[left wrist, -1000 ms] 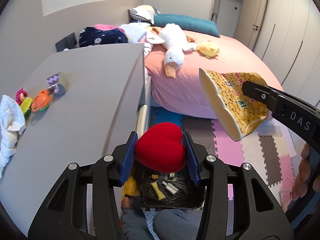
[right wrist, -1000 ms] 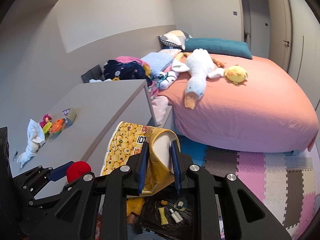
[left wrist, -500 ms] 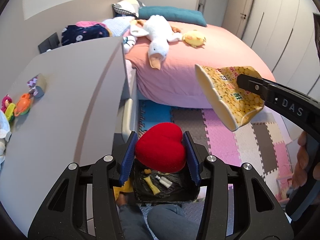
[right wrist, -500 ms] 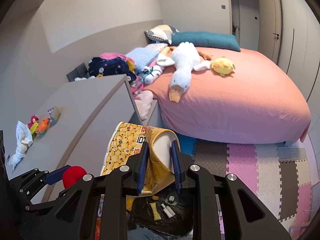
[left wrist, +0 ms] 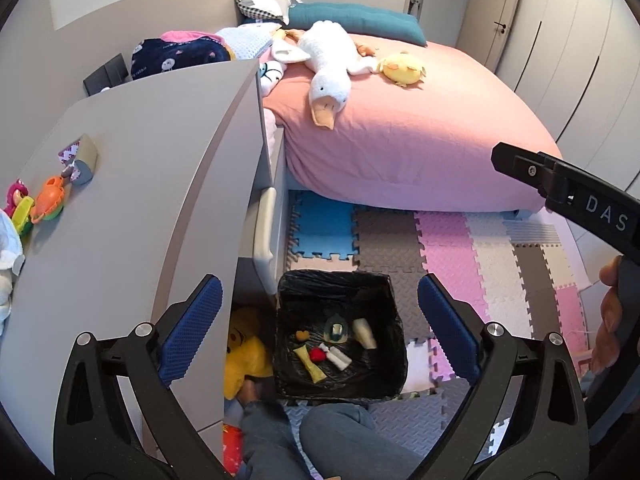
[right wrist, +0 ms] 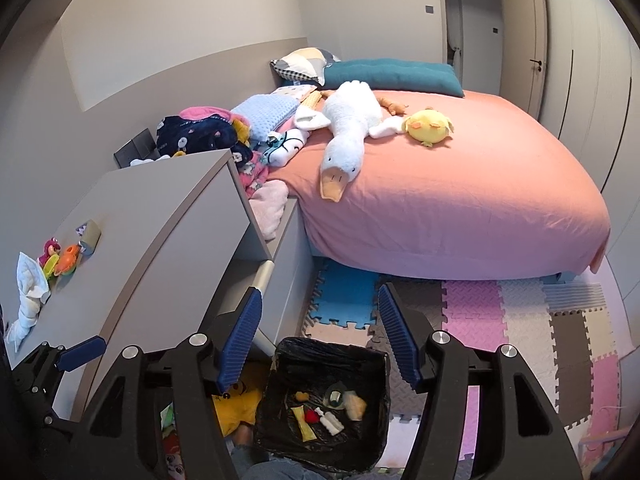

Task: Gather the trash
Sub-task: 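Open both tools over the bin to drop the heart and bag, then move both open tools back up over the desk toward the toys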

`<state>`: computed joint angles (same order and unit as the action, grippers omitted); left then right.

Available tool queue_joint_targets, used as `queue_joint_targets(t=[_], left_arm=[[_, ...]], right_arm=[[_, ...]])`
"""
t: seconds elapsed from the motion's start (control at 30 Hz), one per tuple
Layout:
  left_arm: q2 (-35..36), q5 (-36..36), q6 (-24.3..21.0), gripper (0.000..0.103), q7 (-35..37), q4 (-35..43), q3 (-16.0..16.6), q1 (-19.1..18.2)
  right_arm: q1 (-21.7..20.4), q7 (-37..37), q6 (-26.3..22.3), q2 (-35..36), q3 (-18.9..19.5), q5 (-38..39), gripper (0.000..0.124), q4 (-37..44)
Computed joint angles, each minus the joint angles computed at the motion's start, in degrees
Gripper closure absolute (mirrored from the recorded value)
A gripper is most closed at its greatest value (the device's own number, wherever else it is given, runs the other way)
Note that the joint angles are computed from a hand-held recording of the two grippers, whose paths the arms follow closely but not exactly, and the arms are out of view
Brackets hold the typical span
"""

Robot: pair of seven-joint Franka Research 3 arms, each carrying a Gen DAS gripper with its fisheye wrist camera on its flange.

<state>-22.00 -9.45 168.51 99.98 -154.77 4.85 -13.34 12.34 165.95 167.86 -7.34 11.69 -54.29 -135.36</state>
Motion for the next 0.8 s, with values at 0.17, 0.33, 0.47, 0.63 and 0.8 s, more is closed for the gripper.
queue_joint_targets(t=[0.17, 0.33, 0.47, 0.63, 0.8], left_arm=[[0.11, 0.05, 0.15, 0.008, -0.30, -0.05, -0.24, 0.41], [-0.53, 0.56, 0.25, 0.008, -0.81, -0.60, -0.14, 1.21], [-1.68, 2.01, 0.28, 0.008, -2.04, -1.39, -0.52, 2.79], [-2.98, 4.12, 0.16, 0.008, -3.24, -2.04, -0.17, 5.03], [-4.32, 5.96, -0.05, 0.008, -3.92, -2.68, 0.73, 7.60]], right_arm=[[0.25, -0.49, 0.31, 0.18, -0.03, 0.60, 0.062, 0.01], [0.84, -1.32, 0.43, 0.70, 0.08, 1.31, 0.062, 0.52], [1.51, -1.04, 1.13, 1.65, 0.14, 0.62, 0.057, 1.47], [3.82, -3.43, 1.58, 3.73, -0.31, 1.86, 0.057, 3.43], [6.93, -4.93, 1.04, 6.03, -1.16, 2.40, 0.057, 6.05]])
